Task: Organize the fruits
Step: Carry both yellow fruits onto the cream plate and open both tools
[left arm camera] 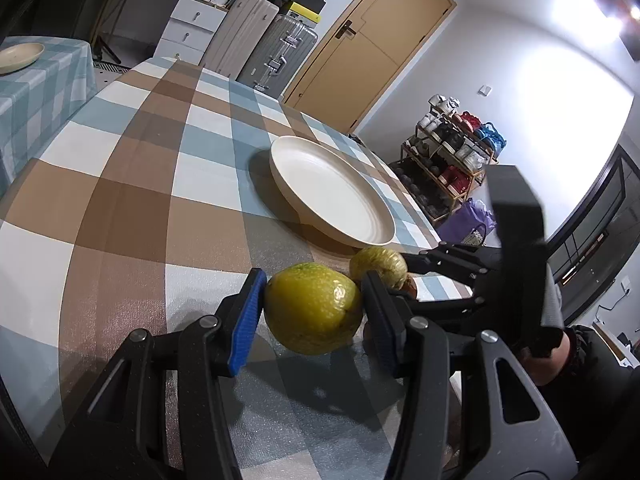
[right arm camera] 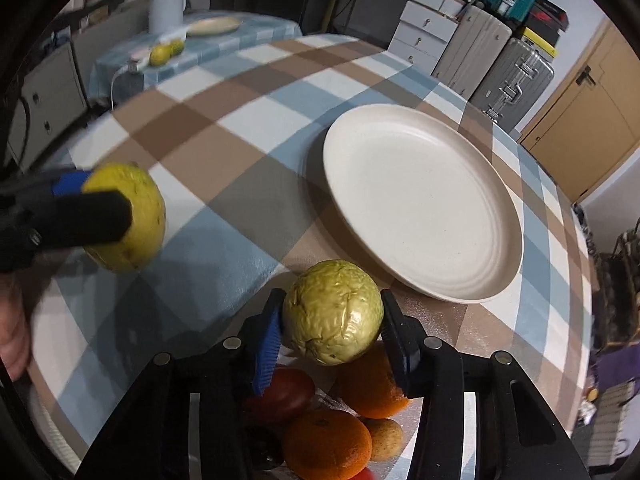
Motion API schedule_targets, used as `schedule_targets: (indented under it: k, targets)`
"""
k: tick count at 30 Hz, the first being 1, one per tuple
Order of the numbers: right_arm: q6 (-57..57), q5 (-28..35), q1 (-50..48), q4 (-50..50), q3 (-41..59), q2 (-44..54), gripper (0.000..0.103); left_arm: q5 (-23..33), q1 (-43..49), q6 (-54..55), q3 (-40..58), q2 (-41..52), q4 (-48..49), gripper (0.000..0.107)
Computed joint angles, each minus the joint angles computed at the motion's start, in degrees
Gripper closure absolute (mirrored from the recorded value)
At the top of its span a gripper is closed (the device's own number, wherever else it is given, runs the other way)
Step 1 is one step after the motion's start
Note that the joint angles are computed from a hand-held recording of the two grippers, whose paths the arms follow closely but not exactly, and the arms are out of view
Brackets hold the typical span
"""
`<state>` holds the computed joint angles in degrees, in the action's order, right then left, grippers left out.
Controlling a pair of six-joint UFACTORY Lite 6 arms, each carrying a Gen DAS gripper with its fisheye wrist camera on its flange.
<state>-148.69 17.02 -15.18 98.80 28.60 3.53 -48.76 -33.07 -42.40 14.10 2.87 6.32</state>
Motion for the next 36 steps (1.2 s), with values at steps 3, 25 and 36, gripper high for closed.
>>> schedule_targets:
  k: [3, 25, 36]
  targets:
    - [11.82, 5.09, -3.88, -12.01, 1.35, -0.73, 0.056, 1.32, -0.27, 0.33, 0.52, -0.15, -0.58, 0.060]
    - [36.08, 45.77, -27.91, -33.22, 26.98, 10.91, 0.056, 27.79, -1.94, 26.62, 29.06, 5.21, -20.49, 0.060]
    - [45.28, 49.08, -23.78, -30.98, 50.24, 26.86, 0.056, 41.69, 5.08, 3.87, 62.78, 27.33, 7.12, 0.060]
